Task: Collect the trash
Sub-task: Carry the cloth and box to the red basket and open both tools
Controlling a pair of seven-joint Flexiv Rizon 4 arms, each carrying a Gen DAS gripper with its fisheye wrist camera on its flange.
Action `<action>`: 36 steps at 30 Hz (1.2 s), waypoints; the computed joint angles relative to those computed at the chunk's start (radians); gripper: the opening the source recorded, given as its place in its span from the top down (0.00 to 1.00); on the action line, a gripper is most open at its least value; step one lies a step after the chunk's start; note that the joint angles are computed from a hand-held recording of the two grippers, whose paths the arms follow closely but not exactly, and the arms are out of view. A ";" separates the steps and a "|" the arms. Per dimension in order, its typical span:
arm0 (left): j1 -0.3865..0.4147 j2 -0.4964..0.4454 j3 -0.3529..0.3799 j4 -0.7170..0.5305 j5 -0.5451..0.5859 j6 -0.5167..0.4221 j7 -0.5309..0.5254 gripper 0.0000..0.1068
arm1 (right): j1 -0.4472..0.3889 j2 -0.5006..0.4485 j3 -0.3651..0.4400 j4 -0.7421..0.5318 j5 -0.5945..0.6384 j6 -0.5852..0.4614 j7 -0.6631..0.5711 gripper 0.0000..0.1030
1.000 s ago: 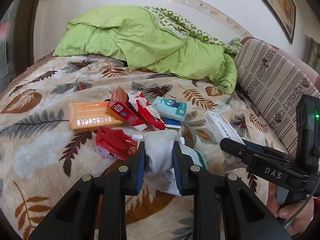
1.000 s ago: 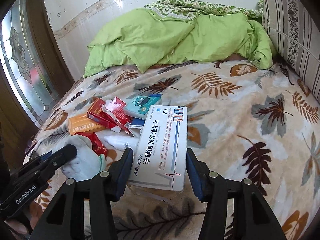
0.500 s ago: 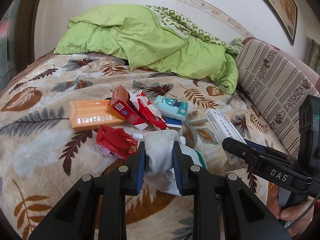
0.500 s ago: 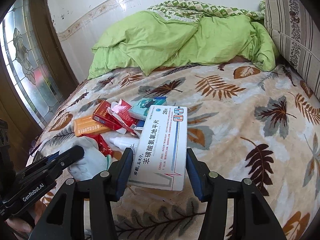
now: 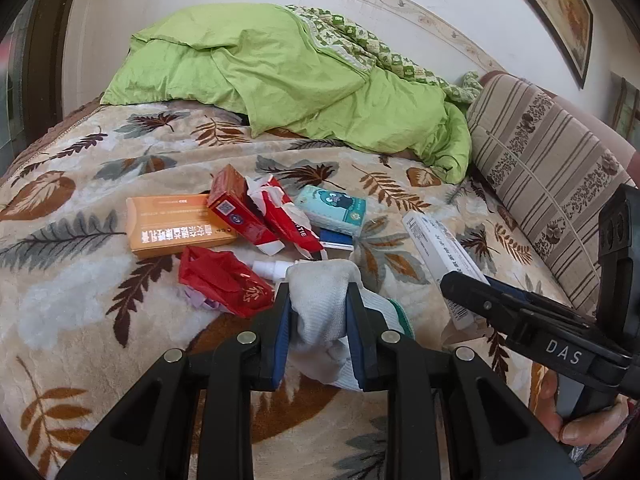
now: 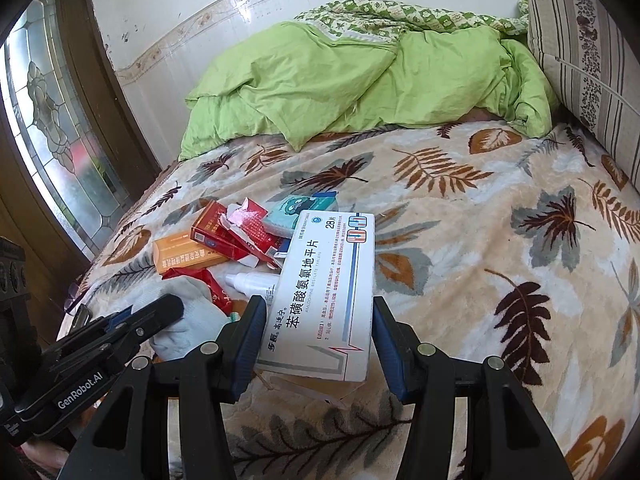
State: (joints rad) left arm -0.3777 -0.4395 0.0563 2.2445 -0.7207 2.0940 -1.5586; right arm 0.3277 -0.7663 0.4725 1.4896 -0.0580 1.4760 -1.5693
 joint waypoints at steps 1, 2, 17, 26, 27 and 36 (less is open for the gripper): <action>-0.002 -0.002 0.000 -0.003 0.001 0.000 0.002 0.77 | -0.007 0.003 0.007 0.004 0.006 0.005 -0.001 0.45; -0.003 -0.004 0.000 -0.005 0.002 -0.001 0.004 0.77 | -0.016 0.005 0.014 0.006 0.010 0.008 -0.003 0.45; 0.010 0.021 -0.071 -0.049 0.174 -0.076 -0.064 0.77 | -0.314 0.136 0.255 0.178 0.209 0.005 -0.123 0.45; -0.006 -0.024 -0.154 -0.251 0.365 -0.238 -0.067 0.77 | -0.524 0.308 0.232 0.326 0.415 0.007 -0.179 0.45; -0.004 -0.036 -0.172 -0.284 0.388 -0.260 -0.062 0.77 | -0.538 0.325 0.216 0.339 0.439 0.006 -0.179 0.45; -0.039 -0.164 -0.281 -0.556 0.487 -0.472 -0.009 0.77 | -0.625 0.435 0.076 0.397 0.629 -0.062 -0.203 0.45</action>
